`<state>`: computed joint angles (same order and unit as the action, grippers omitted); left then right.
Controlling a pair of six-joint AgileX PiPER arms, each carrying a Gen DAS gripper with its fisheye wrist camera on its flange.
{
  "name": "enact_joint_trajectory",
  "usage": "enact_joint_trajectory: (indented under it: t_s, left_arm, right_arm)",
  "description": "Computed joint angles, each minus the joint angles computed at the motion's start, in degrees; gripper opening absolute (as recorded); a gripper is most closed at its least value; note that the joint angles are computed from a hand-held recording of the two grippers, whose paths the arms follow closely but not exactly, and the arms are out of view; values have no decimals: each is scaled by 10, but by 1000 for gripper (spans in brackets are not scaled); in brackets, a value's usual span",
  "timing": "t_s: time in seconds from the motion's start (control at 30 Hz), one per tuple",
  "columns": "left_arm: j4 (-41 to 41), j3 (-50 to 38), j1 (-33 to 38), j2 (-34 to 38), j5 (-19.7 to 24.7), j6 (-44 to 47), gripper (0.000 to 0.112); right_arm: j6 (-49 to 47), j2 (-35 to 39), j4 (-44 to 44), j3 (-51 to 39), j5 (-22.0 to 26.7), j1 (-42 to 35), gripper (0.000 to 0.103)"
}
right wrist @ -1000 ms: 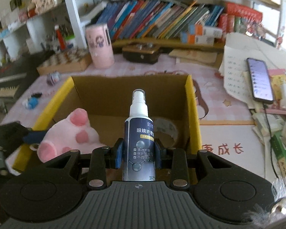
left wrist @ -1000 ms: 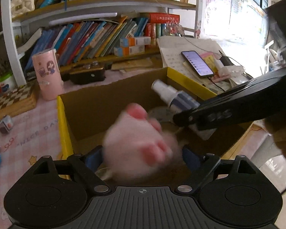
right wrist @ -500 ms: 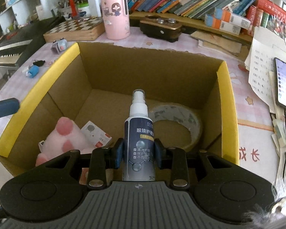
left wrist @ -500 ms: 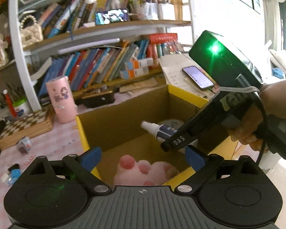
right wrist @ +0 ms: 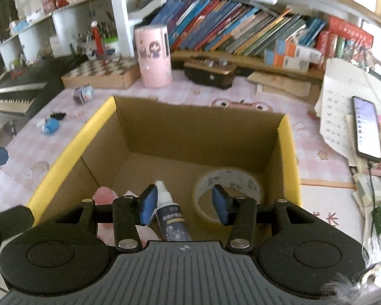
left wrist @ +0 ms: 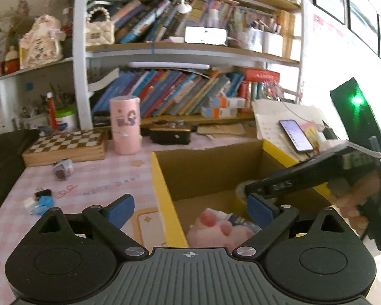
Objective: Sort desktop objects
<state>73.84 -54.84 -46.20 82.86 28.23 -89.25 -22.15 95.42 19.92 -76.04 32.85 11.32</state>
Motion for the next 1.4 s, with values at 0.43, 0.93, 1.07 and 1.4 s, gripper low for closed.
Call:
enact_joint_trajectory:
  t_s: [0.43,0.93,1.07,1.4]
  left_arm:
    - [36,71,-22,-86,45,-55,100]
    - [-51,199,5,-214,22,56,100]
    - [-105,234,20,-254,6,135,100]
    - [-403,282,120,-351,-26,488,100]
  right_arm:
    - [186,-180,-120,164,-95,19,48]
    - [789,-321,-580,321,20,237,49]
    - [913,-314,-635,334,81,341,49]
    - [1150,-248,-677,323,204,568,52]
